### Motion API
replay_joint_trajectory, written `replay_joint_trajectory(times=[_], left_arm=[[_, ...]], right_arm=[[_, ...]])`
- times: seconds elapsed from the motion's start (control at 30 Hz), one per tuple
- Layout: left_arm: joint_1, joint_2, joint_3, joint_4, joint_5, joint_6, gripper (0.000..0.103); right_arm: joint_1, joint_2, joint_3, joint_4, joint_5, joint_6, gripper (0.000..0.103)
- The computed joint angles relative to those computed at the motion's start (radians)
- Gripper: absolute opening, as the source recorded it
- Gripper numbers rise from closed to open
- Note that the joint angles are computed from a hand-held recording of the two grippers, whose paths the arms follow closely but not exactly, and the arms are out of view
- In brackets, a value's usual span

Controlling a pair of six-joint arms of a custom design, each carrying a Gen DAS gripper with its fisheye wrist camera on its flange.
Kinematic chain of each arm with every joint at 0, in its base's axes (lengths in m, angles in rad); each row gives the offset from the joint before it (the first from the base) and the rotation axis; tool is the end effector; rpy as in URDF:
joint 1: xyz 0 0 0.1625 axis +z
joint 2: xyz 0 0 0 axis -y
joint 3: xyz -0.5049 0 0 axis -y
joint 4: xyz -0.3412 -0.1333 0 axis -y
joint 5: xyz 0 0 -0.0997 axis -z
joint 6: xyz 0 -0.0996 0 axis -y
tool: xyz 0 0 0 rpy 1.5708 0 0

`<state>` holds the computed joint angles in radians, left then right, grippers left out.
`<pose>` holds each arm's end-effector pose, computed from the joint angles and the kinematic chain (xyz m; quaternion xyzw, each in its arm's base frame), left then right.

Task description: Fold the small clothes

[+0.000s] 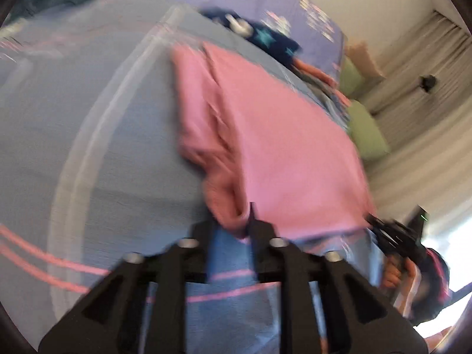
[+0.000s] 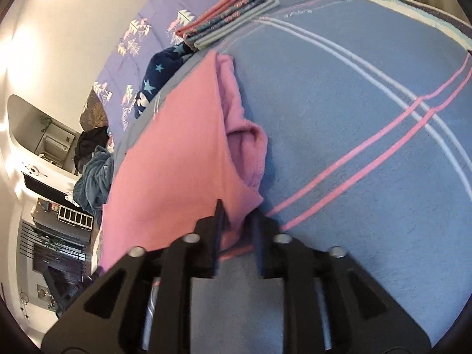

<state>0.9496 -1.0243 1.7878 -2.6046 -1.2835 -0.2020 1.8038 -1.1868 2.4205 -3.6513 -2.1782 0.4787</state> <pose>-0.2356 -0.6067 0.2925 0.1852 0.9632 -0.1790 0.0767 0.1735 -0.4001 0.3292 -0.2286 -0.8484 0.4625 0.1190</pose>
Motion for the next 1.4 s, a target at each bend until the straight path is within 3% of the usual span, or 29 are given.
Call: replay_joint_trajectory(times=[0.07, 0.13, 0.23, 0.4, 0.47, 0.7, 0.83, 0.9, 0.97, 1.0, 1.03, 1.2, 1.27, 1.4], left_arm=[[-0.064, -0.008, 0.043, -0.177, 0.208, 0.065, 0.039], [-0.113, 0.013, 0.042, -0.297, 0.299, 0.190, 0.044], [-0.147, 0.080, -0.050, -0.256, 0.249, 0.294, 0.046], [-0.186, 0.264, -0.259, 0.001, 0.091, 0.359, 0.050], [-0.206, 0.345, -0.349, 0.095, 0.071, 0.379, 0.050], [-0.244, 0.646, -0.770, 0.450, -0.015, 0.381, 0.050], [-0.256, 0.773, -0.988, 0.588, 0.002, 0.343, 0.050], [-0.253, 0.803, -1.051, 0.608, -0.010, 0.323, 0.050], [-0.242, 0.790, -1.045, 0.597, -0.056, 0.307, 0.050], [-0.239, 0.780, -1.032, 0.590, -0.076, 0.306, 0.050], [-0.232, 0.758, -0.991, 0.567, -0.104, 0.309, 0.050], [-0.210, 0.670, -0.836, 0.620, -0.286, 0.320, 0.050], [-0.221, 0.629, -0.737, 0.584, -0.295, 0.354, 0.050], [-0.240, 0.599, -0.641, 0.541, -0.272, 0.405, 0.050]], right_arm=[[0.013, 0.002, 0.011, -0.046, -0.052, -0.046, 0.036], [0.003, 0.006, 0.023, -0.092, -0.044, -0.078, 0.037], [-0.017, 0.007, 0.035, -0.130, -0.013, -0.110, 0.032], [0.019, 0.040, -0.017, -0.104, -0.149, -0.281, 0.032], [0.006, 0.032, -0.029, -0.073, -0.142, -0.317, 0.032], [-0.108, -0.027, 0.003, -0.090, 0.074, -0.396, 0.032], [-0.161, -0.104, 0.005, -0.018, 0.215, -0.467, 0.049], [-0.197, -0.165, -0.025, 0.058, 0.278, -0.510, 0.049], [-0.253, -0.220, -0.098, 0.186, 0.340, -0.520, 0.033], [-0.276, -0.230, -0.135, 0.243, 0.359, -0.521, 0.014], [-0.301, -0.232, -0.191, 0.315, 0.374, -0.517, 0.008], [-0.392, -0.180, -0.426, 0.601, 0.519, -0.561, 0.007], [-0.407, -0.147, -0.515, 0.709, 0.568, -0.575, 0.007], [-0.399, -0.101, -0.615, 0.860, 0.583, -0.585, 0.008]])
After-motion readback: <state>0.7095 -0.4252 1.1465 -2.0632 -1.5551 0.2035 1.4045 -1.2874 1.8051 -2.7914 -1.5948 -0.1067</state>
